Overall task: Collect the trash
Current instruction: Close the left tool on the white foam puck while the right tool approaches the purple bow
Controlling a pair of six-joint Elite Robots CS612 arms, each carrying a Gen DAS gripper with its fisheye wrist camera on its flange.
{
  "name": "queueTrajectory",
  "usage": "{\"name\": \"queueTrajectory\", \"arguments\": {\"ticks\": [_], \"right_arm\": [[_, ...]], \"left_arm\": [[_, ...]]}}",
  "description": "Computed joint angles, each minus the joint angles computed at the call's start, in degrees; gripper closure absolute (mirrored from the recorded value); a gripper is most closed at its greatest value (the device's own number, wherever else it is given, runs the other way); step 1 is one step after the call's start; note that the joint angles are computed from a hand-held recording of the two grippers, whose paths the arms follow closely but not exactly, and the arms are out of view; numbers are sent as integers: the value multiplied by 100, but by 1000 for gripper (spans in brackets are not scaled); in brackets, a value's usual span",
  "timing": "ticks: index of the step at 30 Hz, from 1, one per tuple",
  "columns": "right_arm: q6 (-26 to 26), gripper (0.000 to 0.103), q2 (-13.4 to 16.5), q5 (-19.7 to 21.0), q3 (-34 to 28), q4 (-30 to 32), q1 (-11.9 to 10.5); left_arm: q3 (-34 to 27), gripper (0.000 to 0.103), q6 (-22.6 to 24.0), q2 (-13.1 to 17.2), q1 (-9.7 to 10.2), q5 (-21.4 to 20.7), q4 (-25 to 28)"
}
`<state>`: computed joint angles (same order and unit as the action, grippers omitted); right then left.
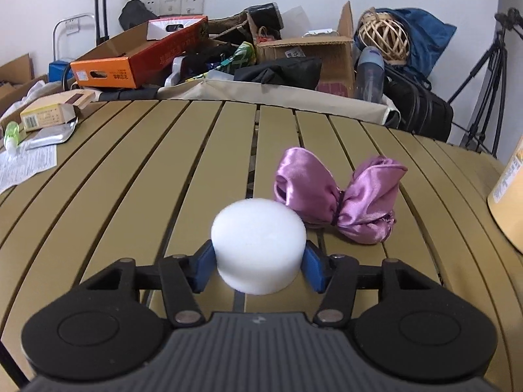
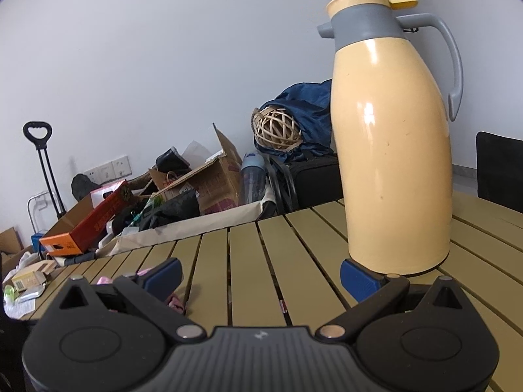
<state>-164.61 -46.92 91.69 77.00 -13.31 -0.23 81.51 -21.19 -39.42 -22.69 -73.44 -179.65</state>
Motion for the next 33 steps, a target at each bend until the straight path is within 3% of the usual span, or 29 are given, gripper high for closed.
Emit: {"name": "queueTrajectory", "arguments": {"ticks": [11, 23, 33], "right_arm": [[-233, 0, 139, -258, -287, 462, 55], [-656, 0, 297, -581, -680, 899, 318], [-1037, 0, 863, -485, -1918, 2073, 613]], "left_arm": [[274, 47, -21, -131, 11, 267, -494], [642, 47, -120, -350, 279, 289, -1064], [804, 47, -275, -465, 464, 293, -1155]]}}
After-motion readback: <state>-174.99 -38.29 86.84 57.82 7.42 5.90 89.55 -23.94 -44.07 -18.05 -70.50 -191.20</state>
